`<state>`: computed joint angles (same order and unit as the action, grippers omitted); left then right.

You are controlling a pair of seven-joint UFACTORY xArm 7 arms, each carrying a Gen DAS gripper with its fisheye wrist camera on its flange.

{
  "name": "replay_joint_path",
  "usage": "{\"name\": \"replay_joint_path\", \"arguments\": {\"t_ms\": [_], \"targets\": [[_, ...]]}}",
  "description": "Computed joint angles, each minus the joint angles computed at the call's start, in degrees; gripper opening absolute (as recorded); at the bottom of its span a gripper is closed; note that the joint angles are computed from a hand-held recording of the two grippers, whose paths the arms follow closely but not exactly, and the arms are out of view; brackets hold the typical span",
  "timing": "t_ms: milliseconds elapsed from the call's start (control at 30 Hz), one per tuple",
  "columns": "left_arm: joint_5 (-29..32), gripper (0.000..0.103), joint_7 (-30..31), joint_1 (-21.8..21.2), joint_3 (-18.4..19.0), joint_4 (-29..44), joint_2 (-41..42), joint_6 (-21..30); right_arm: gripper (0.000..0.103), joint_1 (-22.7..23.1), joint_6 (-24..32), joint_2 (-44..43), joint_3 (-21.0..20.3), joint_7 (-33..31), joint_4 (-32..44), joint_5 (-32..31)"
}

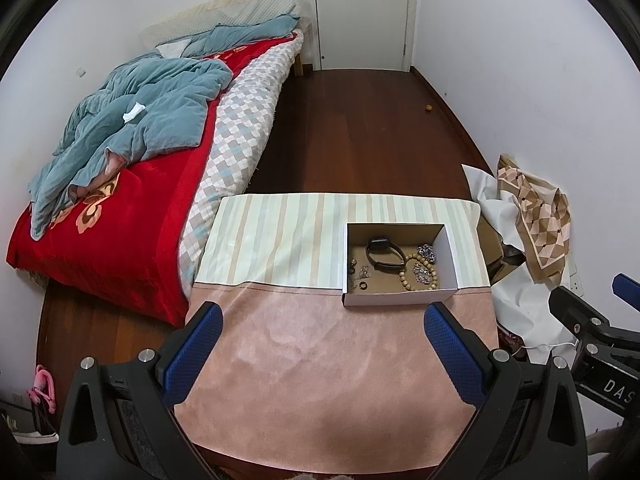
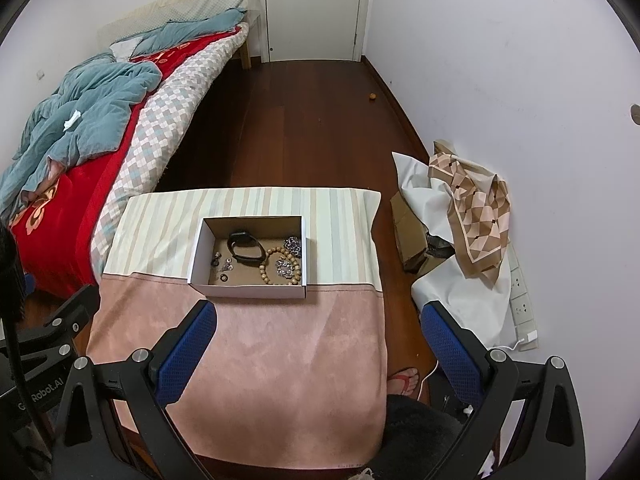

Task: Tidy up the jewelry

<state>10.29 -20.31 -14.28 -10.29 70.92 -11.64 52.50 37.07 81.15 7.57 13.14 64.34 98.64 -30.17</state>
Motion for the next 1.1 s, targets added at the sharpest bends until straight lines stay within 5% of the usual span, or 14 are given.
{"name": "replay_joint_path", "arguments": {"t_ms": [1100], "targets": [[-0.32, 0.103, 0.28, -0.07, -0.17, -0.21, -0.58, -0.56, 0.103, -0.02, 0.41, -0.16, 0.03, -0.11, 0.07, -0.03]]}}
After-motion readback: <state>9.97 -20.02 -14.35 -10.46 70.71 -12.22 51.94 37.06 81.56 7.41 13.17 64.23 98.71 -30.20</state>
